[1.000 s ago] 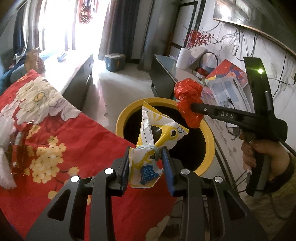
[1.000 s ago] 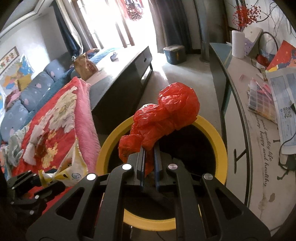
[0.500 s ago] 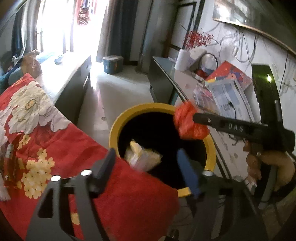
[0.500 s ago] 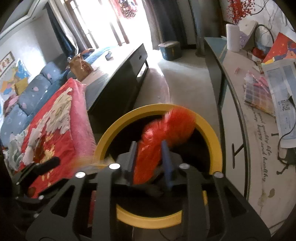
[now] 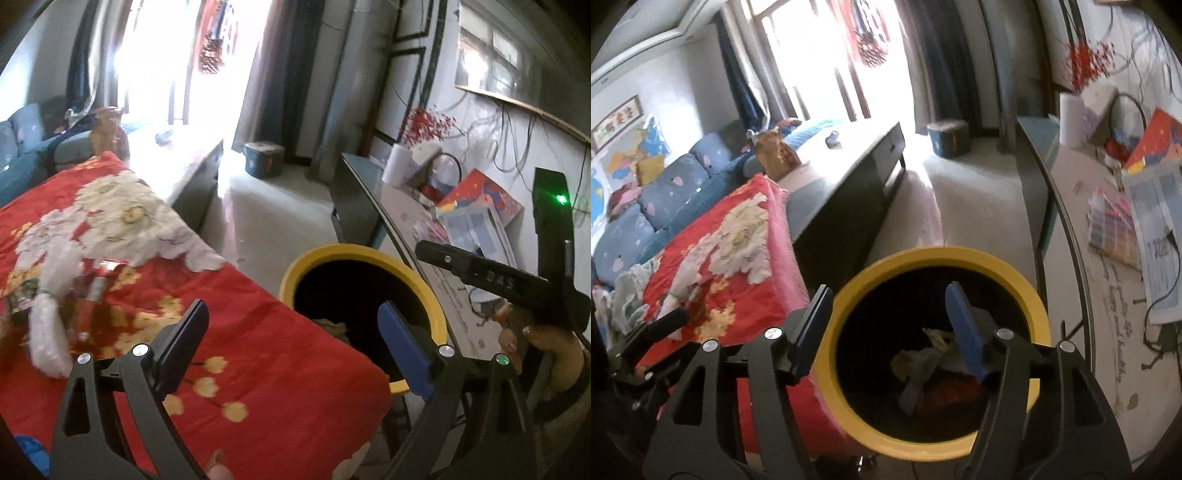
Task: Collect trash
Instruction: 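Move both tools back over the remaining trash on the bedspread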
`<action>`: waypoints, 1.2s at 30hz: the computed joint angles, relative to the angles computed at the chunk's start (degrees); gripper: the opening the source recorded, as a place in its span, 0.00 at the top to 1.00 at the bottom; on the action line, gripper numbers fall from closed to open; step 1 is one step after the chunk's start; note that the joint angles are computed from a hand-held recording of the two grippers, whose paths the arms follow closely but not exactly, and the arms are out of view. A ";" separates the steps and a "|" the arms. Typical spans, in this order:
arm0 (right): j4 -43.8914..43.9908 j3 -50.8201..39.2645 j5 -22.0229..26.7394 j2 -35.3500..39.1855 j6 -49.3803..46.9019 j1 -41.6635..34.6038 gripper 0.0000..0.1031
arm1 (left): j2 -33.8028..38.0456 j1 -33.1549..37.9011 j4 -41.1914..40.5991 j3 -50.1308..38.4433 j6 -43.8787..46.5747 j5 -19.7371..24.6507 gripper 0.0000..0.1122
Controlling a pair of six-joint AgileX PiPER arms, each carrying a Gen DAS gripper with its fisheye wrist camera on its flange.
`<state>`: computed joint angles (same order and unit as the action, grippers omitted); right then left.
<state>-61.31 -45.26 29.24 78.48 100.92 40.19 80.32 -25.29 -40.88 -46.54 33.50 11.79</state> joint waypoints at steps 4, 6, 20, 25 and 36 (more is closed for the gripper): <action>-1.94 -1.84 2.33 0.30 1.30 3.65 0.42 | -3.29 3.44 -4.92 1.90 4.82 0.68 0.18; -2.93 -2.58 3.56 0.51 2.09 5.25 0.39 | -5.48 5.10 -6.38 3.15 6.09 0.73 0.18; -5.88 -9.06 9.21 3.67 1.96 14.68 0.36 | -16.50 14.84 -12.51 8.43 12.74 3.40 0.16; -5.80 -11.08 10.08 5.04 1.22 16.91 0.36 | -19.07 20.28 -15.54 9.34 17.05 6.24 0.16; -4.93 -16.56 10.55 9.40 -1.38 20.86 0.36 | -21.79 34.44 -22.01 9.73 26.86 14.75 0.15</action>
<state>-66.24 -61.82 39.79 87.87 99.54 61.05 58.53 9.15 -62.88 -36.81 60.36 26.54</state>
